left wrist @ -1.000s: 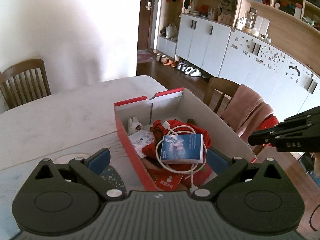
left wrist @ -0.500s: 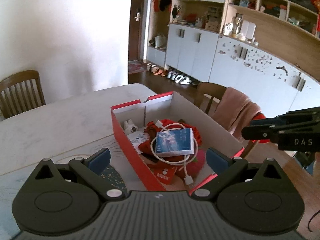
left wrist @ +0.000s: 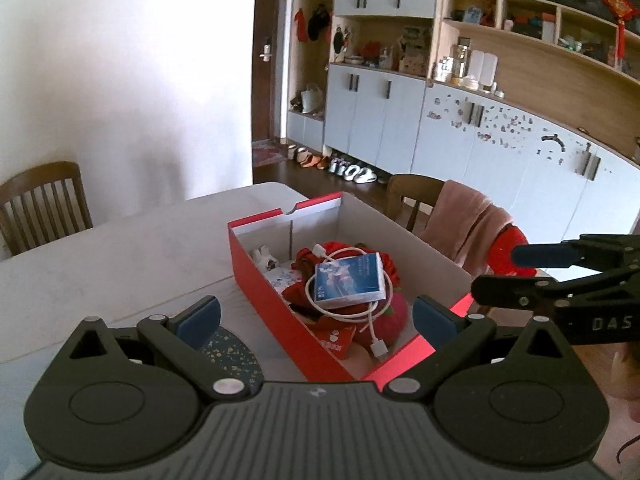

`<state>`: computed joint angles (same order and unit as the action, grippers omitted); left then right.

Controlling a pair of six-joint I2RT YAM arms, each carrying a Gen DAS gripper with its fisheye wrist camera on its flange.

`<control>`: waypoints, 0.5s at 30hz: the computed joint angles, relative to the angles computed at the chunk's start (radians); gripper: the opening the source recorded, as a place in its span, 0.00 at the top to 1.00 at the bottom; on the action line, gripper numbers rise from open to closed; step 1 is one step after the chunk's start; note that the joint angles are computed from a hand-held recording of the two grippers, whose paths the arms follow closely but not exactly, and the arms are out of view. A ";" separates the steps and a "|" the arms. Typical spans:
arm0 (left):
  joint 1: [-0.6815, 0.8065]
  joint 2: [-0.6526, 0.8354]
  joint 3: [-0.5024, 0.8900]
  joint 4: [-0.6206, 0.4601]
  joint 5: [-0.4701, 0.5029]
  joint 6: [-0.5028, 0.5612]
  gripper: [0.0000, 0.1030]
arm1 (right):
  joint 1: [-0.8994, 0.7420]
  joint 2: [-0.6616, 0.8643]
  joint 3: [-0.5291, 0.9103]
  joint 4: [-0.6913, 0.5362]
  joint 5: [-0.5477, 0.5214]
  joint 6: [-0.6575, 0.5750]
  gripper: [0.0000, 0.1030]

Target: Organize objects

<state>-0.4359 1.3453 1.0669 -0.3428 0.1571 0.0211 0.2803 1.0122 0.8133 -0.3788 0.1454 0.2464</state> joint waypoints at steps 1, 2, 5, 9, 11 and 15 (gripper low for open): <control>0.002 -0.005 0.000 -0.009 0.009 0.008 0.00 | 0.012 -0.003 -0.004 0.001 0.018 0.012 0.29; -0.001 -0.010 -0.003 -0.012 0.007 0.013 0.00 | 0.023 -0.008 -0.008 0.002 0.029 0.020 0.29; -0.003 -0.029 -0.019 -0.013 0.006 0.021 0.00 | 0.050 -0.027 -0.018 -0.006 0.054 0.027 0.29; -0.006 -0.049 -0.034 -0.010 0.000 0.027 0.00 | 0.086 -0.045 -0.025 -0.017 0.085 0.035 0.28; 0.000 -0.052 -0.036 -0.016 0.009 0.023 0.00 | 0.092 -0.049 -0.029 -0.015 0.086 0.041 0.28; 0.016 -0.045 -0.032 -0.022 0.025 0.013 0.00 | 0.113 -0.046 -0.025 -0.015 0.103 0.046 0.28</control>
<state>-0.4201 1.2999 1.0344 -0.3651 0.1822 0.0342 0.3932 0.9662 0.7880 -0.3937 0.2483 0.2923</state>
